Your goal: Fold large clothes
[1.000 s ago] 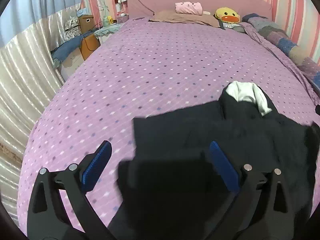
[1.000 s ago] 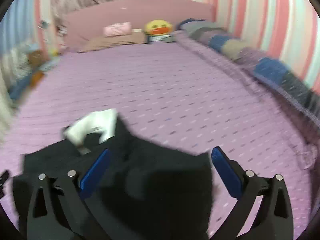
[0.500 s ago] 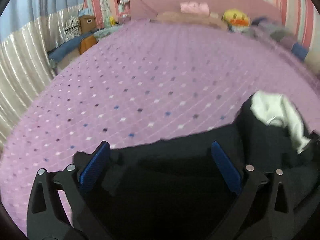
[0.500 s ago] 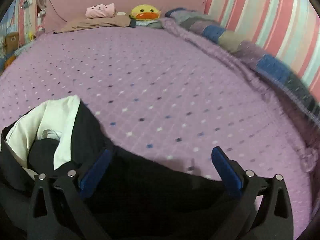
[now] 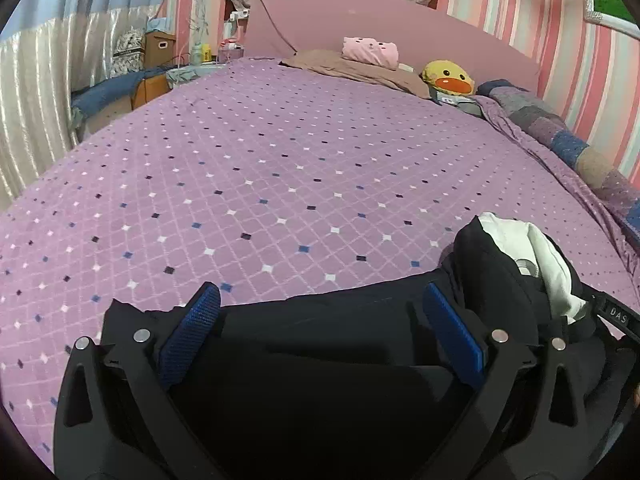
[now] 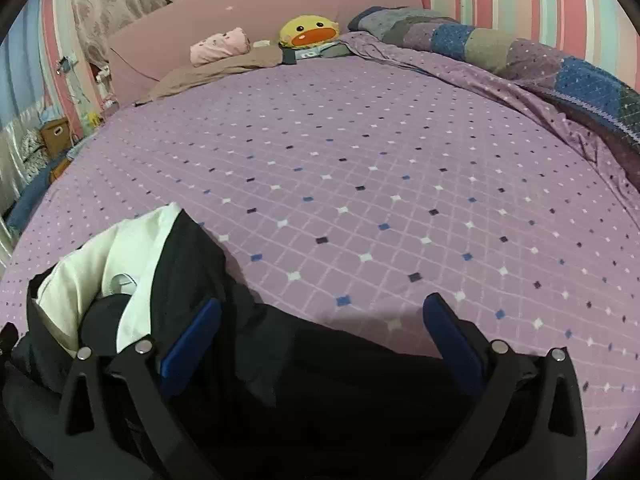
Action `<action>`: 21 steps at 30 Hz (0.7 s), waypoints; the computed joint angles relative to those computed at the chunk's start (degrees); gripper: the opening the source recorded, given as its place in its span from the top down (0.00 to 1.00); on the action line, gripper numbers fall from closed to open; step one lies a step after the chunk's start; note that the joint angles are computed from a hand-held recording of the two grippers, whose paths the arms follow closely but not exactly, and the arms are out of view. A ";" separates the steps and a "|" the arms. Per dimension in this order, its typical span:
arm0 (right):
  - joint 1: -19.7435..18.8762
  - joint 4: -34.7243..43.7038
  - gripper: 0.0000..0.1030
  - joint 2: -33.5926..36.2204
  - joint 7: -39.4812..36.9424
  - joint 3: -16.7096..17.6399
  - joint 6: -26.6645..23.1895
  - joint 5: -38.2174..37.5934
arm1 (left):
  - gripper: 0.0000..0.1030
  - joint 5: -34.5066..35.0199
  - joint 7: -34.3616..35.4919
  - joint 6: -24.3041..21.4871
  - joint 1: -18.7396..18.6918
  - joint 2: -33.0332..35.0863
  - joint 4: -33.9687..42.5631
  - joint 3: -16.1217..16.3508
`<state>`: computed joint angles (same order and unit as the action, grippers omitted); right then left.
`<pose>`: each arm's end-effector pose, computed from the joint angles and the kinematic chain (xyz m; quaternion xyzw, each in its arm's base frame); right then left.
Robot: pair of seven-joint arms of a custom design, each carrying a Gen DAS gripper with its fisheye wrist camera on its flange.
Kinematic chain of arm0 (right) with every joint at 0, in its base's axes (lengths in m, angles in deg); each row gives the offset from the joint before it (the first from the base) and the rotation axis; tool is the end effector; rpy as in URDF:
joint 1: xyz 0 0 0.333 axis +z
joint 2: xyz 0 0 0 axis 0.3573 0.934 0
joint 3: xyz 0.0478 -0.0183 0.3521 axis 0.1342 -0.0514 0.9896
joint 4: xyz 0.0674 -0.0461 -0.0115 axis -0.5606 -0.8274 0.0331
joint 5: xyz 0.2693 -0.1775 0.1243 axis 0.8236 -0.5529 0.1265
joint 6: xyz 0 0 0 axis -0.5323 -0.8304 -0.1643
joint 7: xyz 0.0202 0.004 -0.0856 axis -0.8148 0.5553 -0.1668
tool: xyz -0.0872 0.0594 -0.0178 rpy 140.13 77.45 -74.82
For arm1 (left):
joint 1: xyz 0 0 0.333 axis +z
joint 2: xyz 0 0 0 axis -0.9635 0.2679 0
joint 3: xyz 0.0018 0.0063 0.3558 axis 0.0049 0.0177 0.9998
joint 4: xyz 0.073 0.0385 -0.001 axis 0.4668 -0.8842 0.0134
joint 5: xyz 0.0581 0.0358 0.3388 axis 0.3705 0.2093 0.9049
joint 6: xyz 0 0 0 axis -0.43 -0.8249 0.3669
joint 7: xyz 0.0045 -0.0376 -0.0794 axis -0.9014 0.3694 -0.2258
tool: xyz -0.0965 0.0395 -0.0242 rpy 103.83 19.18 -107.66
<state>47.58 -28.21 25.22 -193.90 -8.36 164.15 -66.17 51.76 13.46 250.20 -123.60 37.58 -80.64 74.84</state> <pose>0.6528 0.1487 0.3438 -0.4551 0.8088 -0.2894 0.2347 0.6171 -0.3051 0.3649 -0.6447 0.6371 -0.3485 0.2387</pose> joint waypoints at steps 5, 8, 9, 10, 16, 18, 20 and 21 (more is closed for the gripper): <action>-1.16 -0.45 0.02 0.35 -1.75 0.25 3.35 2.34 | 0.03 0.94 0.42 -0.90 3.86 1.37 3.16 -4.14; -2.30 -0.39 0.02 0.96 -5.00 1.06 4.98 5.84 | 0.03 2.61 0.22 -2.74 6.11 1.91 5.25 -6.26; -2.88 -0.45 0.02 1.14 -6.28 1.50 5.79 7.16 | 0.03 3.23 -0.05 -3.42 6.57 2.09 5.79 -6.70; -3.27 -0.66 0.02 1.25 -7.26 1.71 6.65 8.27 | 0.03 3.91 -0.46 -3.96 6.90 2.07 6.20 -6.95; -3.10 -1.08 0.02 2.05 -11.44 1.09 9.04 13.41 | 0.03 8.06 -3.40 -5.48 8.11 2.62 7.87 -7.78; -2.85 -1.37 0.02 2.16 -12.59 0.72 9.81 14.95 | 0.03 9.29 -4.17 -5.76 8.70 2.52 8.03 -8.35; -2.28 -1.50 0.02 2.35 -13.64 0.07 10.18 16.34 | 0.03 10.35 -4.94 -5.96 9.21 2.57 8.28 -8.83; -1.91 -1.62 0.02 2.42 -14.08 -0.34 10.45 16.98 | 0.03 10.84 -5.29 -5.79 9.43 2.48 8.13 -9.02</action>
